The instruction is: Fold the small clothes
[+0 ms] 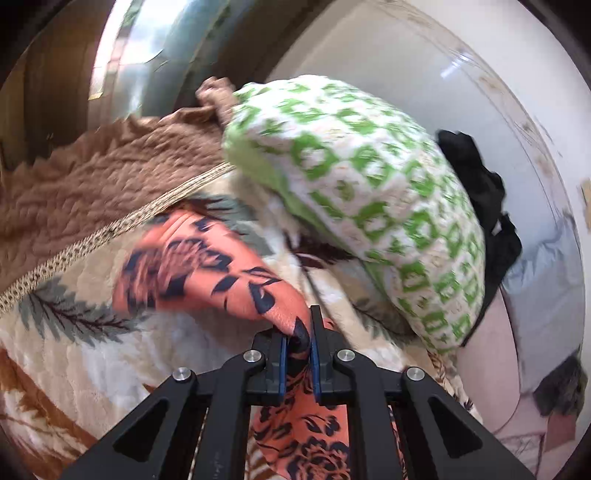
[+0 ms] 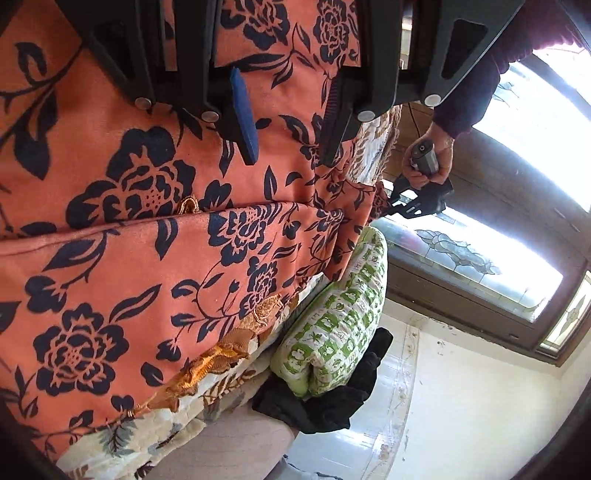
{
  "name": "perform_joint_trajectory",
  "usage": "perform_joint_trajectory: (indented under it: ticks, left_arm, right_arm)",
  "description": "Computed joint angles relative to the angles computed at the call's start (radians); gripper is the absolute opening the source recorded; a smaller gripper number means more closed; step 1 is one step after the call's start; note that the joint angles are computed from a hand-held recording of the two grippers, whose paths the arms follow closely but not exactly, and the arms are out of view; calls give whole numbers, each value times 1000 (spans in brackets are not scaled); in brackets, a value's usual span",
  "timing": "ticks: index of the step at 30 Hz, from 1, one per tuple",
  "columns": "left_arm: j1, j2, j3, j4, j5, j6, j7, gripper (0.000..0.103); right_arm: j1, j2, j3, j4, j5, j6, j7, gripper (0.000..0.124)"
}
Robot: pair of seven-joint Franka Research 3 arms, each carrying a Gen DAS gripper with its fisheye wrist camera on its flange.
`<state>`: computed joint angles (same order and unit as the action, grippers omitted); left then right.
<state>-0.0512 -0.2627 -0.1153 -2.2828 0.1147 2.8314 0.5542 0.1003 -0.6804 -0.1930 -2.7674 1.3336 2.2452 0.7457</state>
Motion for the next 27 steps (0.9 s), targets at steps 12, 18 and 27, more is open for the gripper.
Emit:
perform_joint_trajectory:
  ticks: [12,18,27]
  left_arm:
    - [-279,339,-274,718,295,-488,223,15]
    - [-421,486,-281,891,176,-670,442,68]
    - [-377,121,-216,391,582,-562,123,78]
  right_arm:
    - [-216,-74,-204,135,-36,64,159,40]
    - [-297,-82,-219,169,-69,109,252,89]
    - [-259,-78,-164,162,-251,53,292,87]
